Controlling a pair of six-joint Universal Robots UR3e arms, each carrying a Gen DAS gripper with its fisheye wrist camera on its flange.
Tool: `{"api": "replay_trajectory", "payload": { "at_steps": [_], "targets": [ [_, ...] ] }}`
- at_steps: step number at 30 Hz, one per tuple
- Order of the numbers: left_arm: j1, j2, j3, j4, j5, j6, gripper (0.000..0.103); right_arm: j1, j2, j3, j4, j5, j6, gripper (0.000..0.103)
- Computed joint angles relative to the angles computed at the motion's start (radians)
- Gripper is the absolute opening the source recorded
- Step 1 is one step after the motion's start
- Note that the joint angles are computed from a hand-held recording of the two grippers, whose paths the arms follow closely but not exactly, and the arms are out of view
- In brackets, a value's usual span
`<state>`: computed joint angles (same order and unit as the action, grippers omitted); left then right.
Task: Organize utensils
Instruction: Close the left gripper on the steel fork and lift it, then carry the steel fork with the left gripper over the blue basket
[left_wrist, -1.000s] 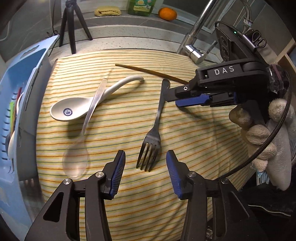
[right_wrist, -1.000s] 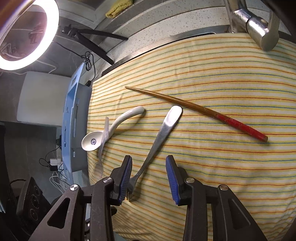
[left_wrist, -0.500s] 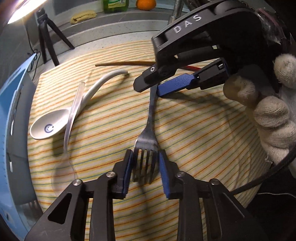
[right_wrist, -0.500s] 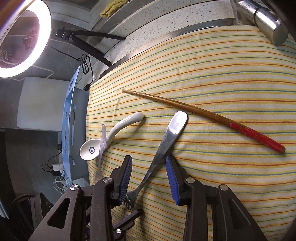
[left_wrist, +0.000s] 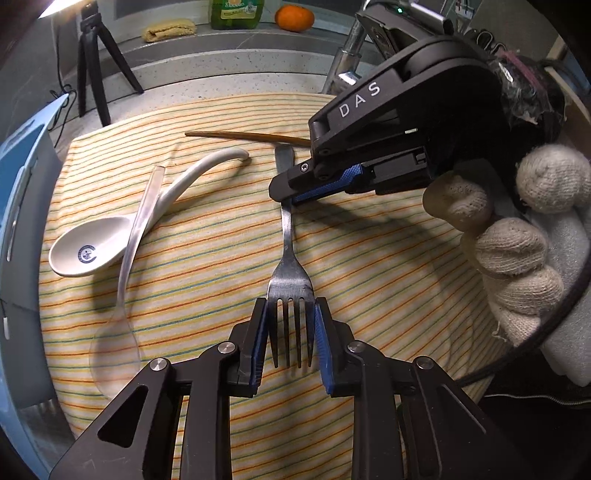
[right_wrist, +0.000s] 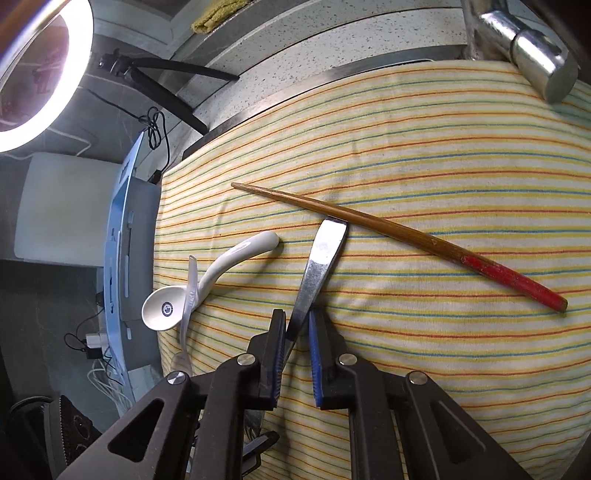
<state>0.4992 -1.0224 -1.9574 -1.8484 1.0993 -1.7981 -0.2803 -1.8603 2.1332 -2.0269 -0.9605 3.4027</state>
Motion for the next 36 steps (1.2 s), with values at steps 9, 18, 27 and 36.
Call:
{"api": "replay_trajectory", "payload": {
  "at_steps": [9, 18, 27, 36],
  "targets": [
    [0.121, -0.006, 0.124, -0.236, -0.007, 0.144, 0.022, -0.059, -0.104, 0.031, 0.115, 0.093, -0.001, 0.009],
    [0.251, -0.084, 0.260, -0.348, -0.022, 0.252, 0.022, 0.063, -0.043, -0.045, -0.009, 0.124, 0.151, 0.008],
    [0.368, -0.220, 0.411, -0.377, -0.064, 0.303, 0.022, 0.288, 0.244, -0.319, -0.231, 0.073, 0.349, 0.007],
    [0.373, -0.416, 0.520, -0.232, -0.103, 0.217, 0.022, 0.466, 0.595, -0.757, -0.246, -0.006, 0.435, 0.006]
  ]
}}
